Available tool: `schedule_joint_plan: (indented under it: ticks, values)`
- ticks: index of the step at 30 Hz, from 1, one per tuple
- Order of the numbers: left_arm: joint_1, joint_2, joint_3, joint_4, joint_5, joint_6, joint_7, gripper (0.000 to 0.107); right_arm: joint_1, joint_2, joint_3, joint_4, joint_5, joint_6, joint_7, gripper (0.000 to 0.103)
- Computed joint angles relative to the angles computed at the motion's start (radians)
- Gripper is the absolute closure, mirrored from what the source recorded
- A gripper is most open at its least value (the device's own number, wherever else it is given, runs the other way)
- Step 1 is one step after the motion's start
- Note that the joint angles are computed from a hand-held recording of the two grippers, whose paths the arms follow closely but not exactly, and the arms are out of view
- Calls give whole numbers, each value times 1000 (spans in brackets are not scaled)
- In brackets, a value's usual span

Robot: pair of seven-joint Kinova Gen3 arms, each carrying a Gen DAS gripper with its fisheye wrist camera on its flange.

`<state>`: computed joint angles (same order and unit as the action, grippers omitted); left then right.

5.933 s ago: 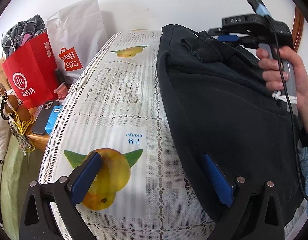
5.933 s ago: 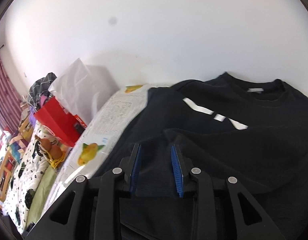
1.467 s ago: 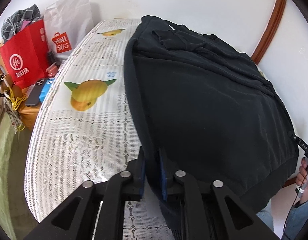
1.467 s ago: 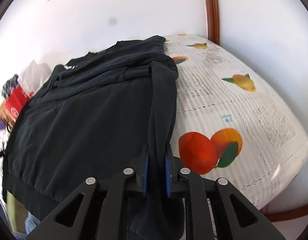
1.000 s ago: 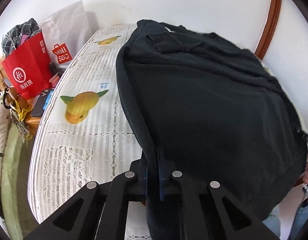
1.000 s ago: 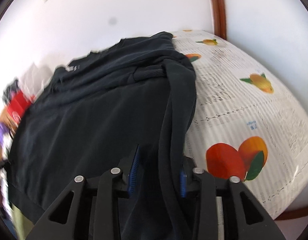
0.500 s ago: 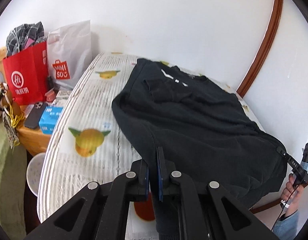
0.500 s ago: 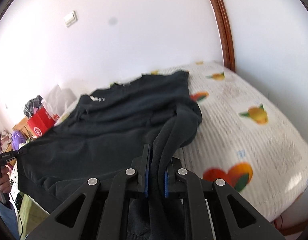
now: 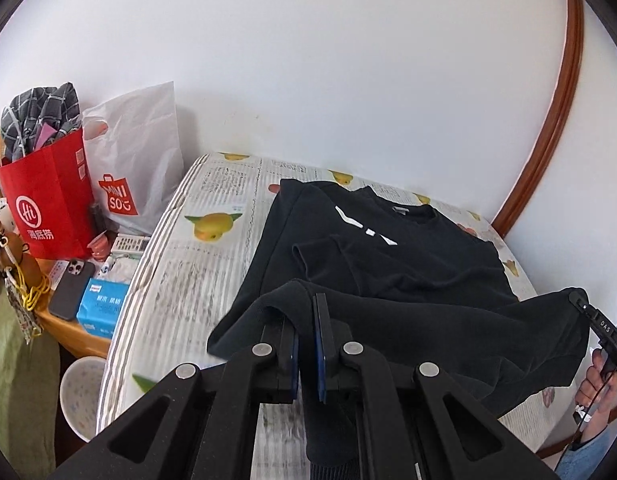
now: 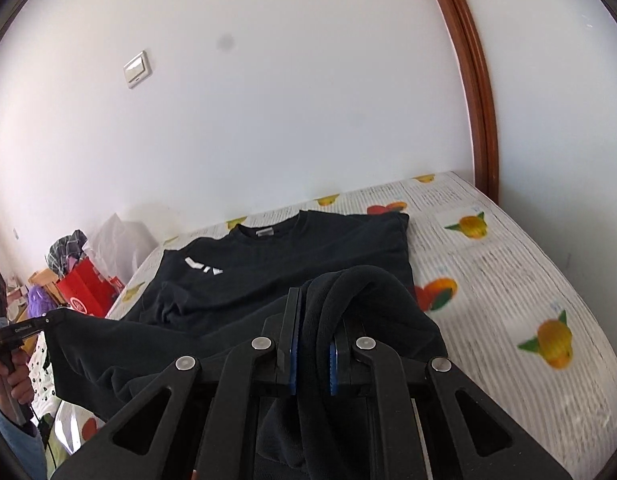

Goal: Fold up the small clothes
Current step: 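Lift the hem with both grippers and fold it toward the collar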

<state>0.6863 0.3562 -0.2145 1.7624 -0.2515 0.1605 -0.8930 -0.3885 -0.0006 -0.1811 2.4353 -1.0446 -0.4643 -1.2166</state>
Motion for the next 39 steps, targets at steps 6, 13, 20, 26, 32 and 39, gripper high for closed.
schedule_joint_plan:
  ticks: [6, 13, 20, 26, 32, 39]
  values:
    - [-139, 102, 126, -183, 48, 102, -69, 101, 101, 107, 46, -112, 228, 80, -156, 92]
    - [-81, 256, 69, -425, -30, 291, -25, 101, 92, 250, 154, -218, 416, 134, -330, 92]
    - [-75, 370, 81, -592, -107, 436, -11, 101, 60, 349, 238, -280, 499, 184, -412, 92]
    - [-86, 422, 104, -666, -118, 495, -28, 101, -74, 411, 422, -342, 485, 288, -411, 92]
    - [-104, 447, 134, -714, -102, 564, -70, 99, -220, 496, 638, -435, 497, 491, -449, 91]
    - [-154, 312, 167, -513, -45, 433, -95, 60, -219, 327, 580, -276, 594, 369, -500, 62]
